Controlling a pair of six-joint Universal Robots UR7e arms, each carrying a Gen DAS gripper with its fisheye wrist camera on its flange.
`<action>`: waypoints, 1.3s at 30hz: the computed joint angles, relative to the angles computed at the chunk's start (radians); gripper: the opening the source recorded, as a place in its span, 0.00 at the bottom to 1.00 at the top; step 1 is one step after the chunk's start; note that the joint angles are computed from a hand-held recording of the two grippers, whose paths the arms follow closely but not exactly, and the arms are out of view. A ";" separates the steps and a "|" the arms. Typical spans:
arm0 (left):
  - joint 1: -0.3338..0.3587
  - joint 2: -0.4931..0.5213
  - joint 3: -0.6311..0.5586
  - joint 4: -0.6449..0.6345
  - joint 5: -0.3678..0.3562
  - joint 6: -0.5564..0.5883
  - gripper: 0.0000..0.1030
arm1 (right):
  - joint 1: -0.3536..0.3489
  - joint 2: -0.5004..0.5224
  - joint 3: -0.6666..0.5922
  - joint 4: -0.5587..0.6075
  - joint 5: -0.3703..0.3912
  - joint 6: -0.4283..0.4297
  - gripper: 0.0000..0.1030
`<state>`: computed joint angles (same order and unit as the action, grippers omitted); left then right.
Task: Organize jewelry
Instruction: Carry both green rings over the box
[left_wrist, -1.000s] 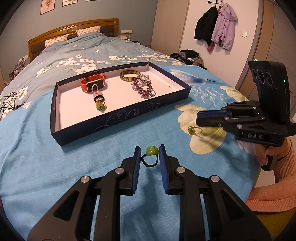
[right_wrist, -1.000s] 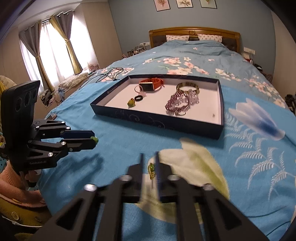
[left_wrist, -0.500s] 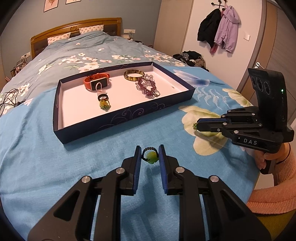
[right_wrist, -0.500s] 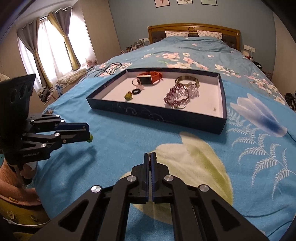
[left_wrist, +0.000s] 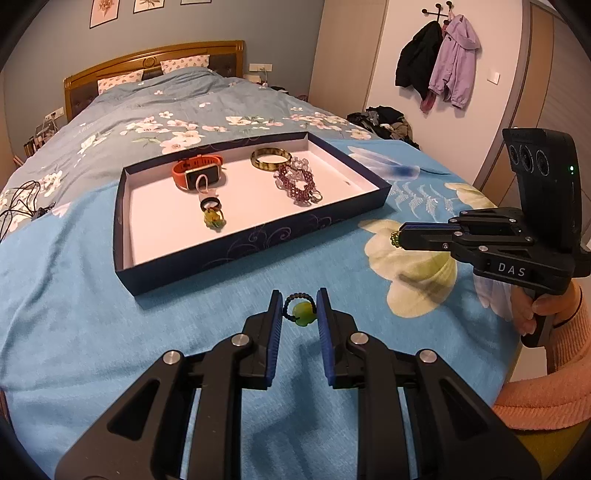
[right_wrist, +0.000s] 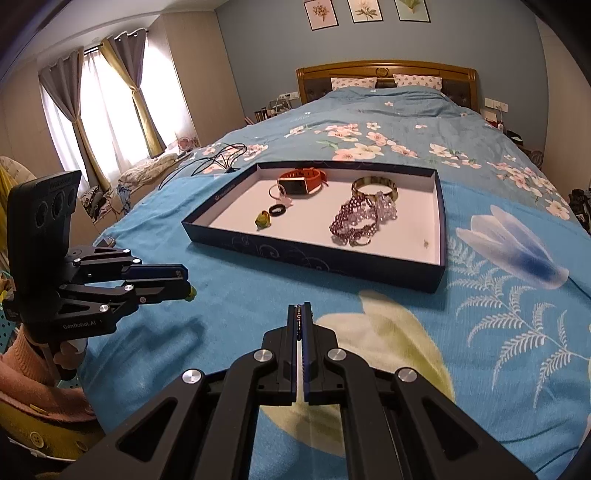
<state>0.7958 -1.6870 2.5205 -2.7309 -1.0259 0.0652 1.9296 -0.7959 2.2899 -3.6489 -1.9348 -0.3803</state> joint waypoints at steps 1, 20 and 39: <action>-0.002 0.000 -0.002 -0.003 0.005 0.003 0.19 | 0.002 0.000 -0.003 -0.004 0.002 -0.002 0.01; 0.011 0.055 -0.064 -0.090 0.045 0.069 0.19 | -0.005 -0.011 -0.063 0.016 0.051 -0.007 0.01; 0.064 0.194 -0.162 -0.184 0.075 0.124 0.19 | -0.028 0.014 -0.161 0.059 0.047 -0.021 0.01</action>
<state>0.8603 -1.4932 2.3585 -2.9147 -0.9514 0.1891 1.9015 -0.7817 2.1288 -3.5897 -1.8873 -0.4015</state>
